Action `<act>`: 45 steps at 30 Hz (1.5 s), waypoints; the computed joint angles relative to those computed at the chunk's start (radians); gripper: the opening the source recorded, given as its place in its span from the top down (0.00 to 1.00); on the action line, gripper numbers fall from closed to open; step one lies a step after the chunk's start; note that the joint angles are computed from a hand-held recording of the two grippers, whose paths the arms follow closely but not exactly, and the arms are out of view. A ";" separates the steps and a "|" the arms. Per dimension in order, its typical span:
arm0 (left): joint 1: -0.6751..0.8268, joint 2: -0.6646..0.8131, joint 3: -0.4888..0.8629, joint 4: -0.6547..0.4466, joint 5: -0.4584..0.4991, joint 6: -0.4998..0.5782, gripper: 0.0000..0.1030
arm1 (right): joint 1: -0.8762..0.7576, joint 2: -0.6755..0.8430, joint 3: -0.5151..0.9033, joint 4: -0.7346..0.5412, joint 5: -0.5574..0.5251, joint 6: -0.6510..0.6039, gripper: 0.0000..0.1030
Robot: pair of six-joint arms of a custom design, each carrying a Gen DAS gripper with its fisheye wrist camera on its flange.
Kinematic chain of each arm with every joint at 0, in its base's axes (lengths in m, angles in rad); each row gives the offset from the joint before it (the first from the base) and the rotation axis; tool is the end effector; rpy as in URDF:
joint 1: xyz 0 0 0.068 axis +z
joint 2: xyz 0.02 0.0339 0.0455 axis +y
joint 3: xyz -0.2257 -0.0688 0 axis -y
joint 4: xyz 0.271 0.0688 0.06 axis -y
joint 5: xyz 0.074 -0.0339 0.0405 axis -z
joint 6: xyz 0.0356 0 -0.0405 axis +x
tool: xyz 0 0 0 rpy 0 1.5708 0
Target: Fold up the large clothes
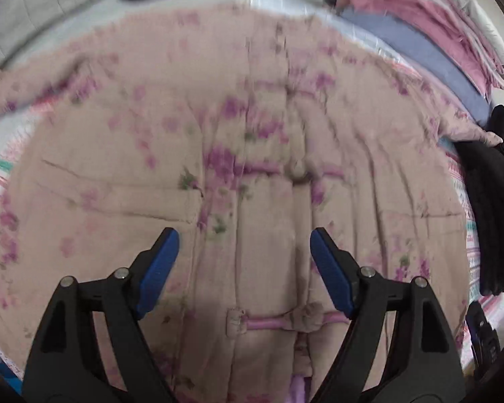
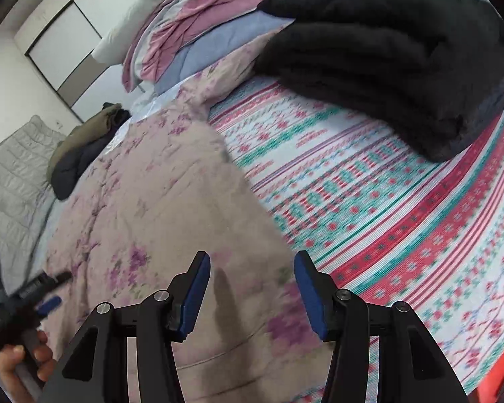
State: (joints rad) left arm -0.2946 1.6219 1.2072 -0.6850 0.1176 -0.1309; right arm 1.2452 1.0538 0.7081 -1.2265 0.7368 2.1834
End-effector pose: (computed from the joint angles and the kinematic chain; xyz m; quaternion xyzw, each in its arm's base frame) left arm 0.3369 -0.1066 0.1872 0.0930 0.9663 -0.1050 0.2157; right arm 0.0814 0.1663 0.1740 0.4215 0.8322 0.0509 0.3565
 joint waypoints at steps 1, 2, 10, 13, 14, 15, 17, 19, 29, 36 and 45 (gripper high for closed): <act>0.013 -0.001 -0.010 0.040 0.006 -0.014 0.22 | -0.021 -0.025 -0.008 -0.015 -0.003 -0.012 0.48; 0.016 -0.013 -0.025 0.077 -0.006 -0.026 0.22 | -0.056 -0.071 -0.025 -0.008 -0.003 -0.050 0.48; 0.025 0.079 0.046 0.102 -0.022 -0.052 0.22 | -0.734 -0.264 0.028 0.324 -0.142 -0.989 0.47; 0.030 0.110 0.083 0.091 -0.059 -0.034 0.22 | -1.007 -0.092 0.157 0.460 -0.286 -1.208 0.47; 0.045 0.122 0.098 0.080 -0.042 -0.033 0.22 | -1.058 0.007 0.241 0.457 -0.280 -1.255 0.47; 0.059 0.130 0.109 0.070 -0.024 -0.035 0.22 | -1.090 0.083 0.310 0.454 -0.267 -1.297 0.47; 0.086 0.143 0.127 0.057 0.013 -0.056 0.22 | -1.156 0.235 0.452 0.464 -0.267 -1.404 0.45; 0.102 0.157 0.140 0.053 0.016 -0.063 0.22 | -1.250 0.366 0.577 0.470 -0.323 -1.493 0.45; 0.114 0.169 0.149 0.054 0.020 -0.059 0.22 | -1.733 0.696 0.774 0.397 -0.618 -1.350 0.44; 0.111 0.168 0.142 0.067 0.008 -0.048 0.22 | -1.710 0.625 0.648 0.578 -0.550 -1.434 0.91; 0.199 0.199 0.212 0.076 0.084 -0.041 0.22 | -1.520 0.288 0.560 0.740 -0.382 -1.507 0.92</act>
